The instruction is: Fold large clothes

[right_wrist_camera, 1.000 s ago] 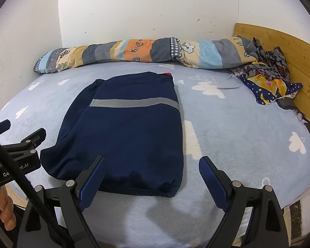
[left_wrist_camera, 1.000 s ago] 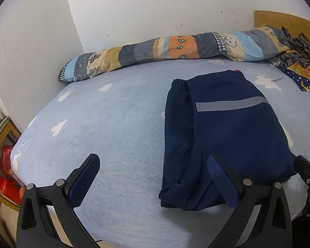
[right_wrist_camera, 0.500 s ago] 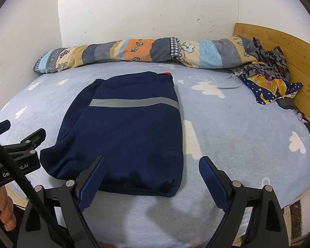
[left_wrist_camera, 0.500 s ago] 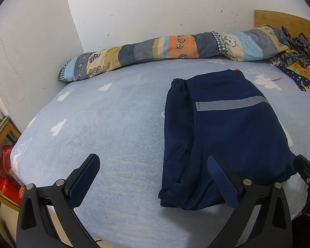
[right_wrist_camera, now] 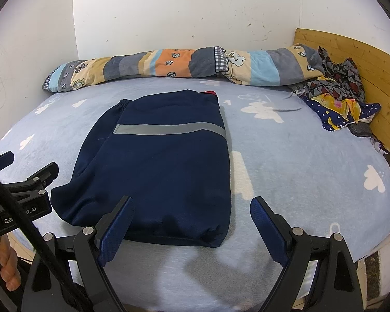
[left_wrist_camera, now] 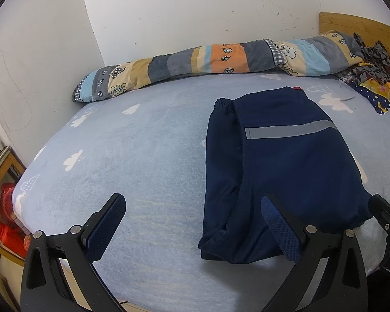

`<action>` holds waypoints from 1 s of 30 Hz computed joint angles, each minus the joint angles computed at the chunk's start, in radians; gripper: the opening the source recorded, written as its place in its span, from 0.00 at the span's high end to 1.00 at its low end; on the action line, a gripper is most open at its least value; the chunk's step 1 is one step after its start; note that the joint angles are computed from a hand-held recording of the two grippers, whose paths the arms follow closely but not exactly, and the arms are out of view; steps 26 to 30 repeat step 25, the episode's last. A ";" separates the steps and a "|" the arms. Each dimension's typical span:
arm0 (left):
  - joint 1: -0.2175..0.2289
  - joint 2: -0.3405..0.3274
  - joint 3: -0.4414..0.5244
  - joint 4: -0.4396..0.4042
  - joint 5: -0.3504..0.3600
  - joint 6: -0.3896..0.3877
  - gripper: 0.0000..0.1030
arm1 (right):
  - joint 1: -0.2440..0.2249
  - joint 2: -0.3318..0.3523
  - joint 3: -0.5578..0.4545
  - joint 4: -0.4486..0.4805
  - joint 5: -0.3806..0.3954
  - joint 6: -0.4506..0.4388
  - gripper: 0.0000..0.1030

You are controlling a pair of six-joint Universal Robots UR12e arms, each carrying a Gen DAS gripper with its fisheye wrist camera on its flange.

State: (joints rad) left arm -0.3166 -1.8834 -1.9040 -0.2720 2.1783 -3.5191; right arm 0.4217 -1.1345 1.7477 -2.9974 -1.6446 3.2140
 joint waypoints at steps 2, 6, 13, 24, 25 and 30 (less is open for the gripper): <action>0.001 0.001 0.000 -0.001 -0.003 0.001 0.00 | 0.000 0.000 0.000 0.000 0.001 0.000 0.09; 0.000 -0.001 0.001 0.000 -0.002 0.001 0.00 | -0.001 0.000 0.000 0.000 0.002 0.000 0.09; 0.001 0.000 0.001 0.000 -0.004 0.000 0.00 | 0.000 0.000 0.000 0.000 0.000 0.000 0.09; 0.019 0.018 -0.011 -0.009 -0.122 0.007 0.00 | -0.002 0.000 0.001 -0.003 0.003 0.002 0.09; 0.020 0.020 -0.013 -0.005 -0.136 0.011 0.00 | -0.002 0.000 0.001 -0.003 0.003 0.004 0.09; 0.020 0.020 -0.013 -0.005 -0.136 0.011 0.00 | -0.002 0.000 0.001 -0.003 0.003 0.004 0.09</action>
